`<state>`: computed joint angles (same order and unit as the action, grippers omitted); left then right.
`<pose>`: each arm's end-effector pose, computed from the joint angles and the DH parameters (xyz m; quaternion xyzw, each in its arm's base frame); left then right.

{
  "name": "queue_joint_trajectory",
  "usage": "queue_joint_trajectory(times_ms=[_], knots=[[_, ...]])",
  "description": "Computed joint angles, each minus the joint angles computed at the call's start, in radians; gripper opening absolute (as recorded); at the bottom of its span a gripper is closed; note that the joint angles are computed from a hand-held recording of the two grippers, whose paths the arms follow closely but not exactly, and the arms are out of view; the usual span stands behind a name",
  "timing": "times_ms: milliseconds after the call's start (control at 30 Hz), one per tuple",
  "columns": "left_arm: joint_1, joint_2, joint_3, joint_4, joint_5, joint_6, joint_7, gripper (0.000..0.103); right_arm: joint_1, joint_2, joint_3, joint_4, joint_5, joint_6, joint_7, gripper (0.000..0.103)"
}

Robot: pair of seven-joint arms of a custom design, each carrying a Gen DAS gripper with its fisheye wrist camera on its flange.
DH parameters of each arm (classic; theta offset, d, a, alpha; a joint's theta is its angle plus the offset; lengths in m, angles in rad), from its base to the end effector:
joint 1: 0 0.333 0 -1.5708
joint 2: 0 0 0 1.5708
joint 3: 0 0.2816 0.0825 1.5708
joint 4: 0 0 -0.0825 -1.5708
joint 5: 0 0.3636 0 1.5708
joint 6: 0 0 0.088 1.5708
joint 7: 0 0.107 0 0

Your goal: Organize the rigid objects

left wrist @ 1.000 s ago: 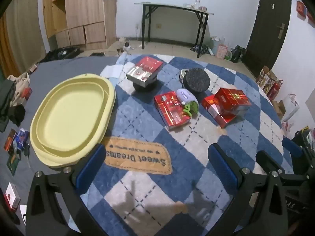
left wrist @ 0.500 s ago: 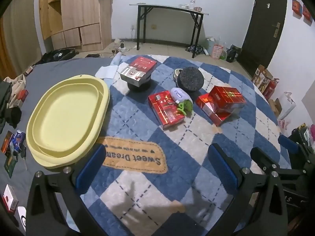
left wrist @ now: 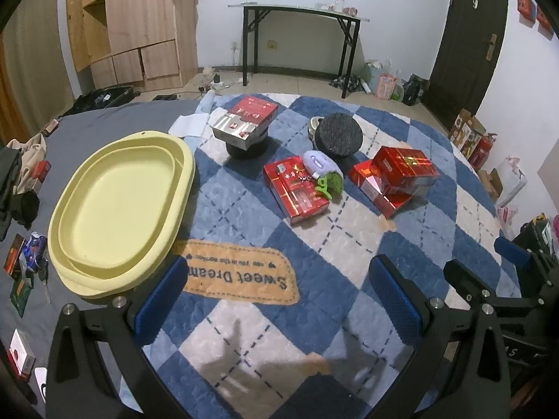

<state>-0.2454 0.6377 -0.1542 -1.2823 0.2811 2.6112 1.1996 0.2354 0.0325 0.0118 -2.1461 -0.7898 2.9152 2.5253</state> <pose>0.6904 -0.2634 0.4404 -0.6092 0.7126 -0.2865 0.1974 0.5360 0.1804 0.4367 -0.6497 0.6488 -0.2727 0.2872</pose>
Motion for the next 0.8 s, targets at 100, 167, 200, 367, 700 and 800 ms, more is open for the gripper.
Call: queue_joint_trajectory(times_ms=[100, 167, 200, 367, 700, 800], knots=[[-0.001, -0.003, 0.001, -0.003, 0.003, 0.001, 0.002, 0.103, 0.001, 0.001, 0.0, 0.0, -0.002, -0.006, -0.001, 0.103], [-0.003, -0.007, 0.006, -0.011, 0.009, 0.009, -0.006, 0.103, 0.001, 0.001, 0.0, -0.001, 0.002, -0.003, -0.003, 0.103], [0.0, -0.009, 0.003, -0.015, 0.006, 0.012, -0.006, 0.103, 0.001, 0.003, 0.0, 0.0, 0.005, -0.002, -0.006, 0.103], [0.012, 0.001, -0.01, 0.004, -0.02, -0.008, 0.01, 0.103, 0.003, 0.005, -0.003, 0.001, 0.002, -0.001, -0.003, 0.103], [0.012, 0.006, -0.011, 0.013, -0.027, -0.015, 0.038, 0.103, 0.005, 0.007, -0.005, 0.001, 0.011, -0.002, -0.011, 0.103], [0.015, 0.006, -0.014, 0.013, -0.034, -0.02, 0.04, 0.103, 0.005, 0.005, -0.006, -0.002, 0.013, -0.002, -0.012, 0.103]])
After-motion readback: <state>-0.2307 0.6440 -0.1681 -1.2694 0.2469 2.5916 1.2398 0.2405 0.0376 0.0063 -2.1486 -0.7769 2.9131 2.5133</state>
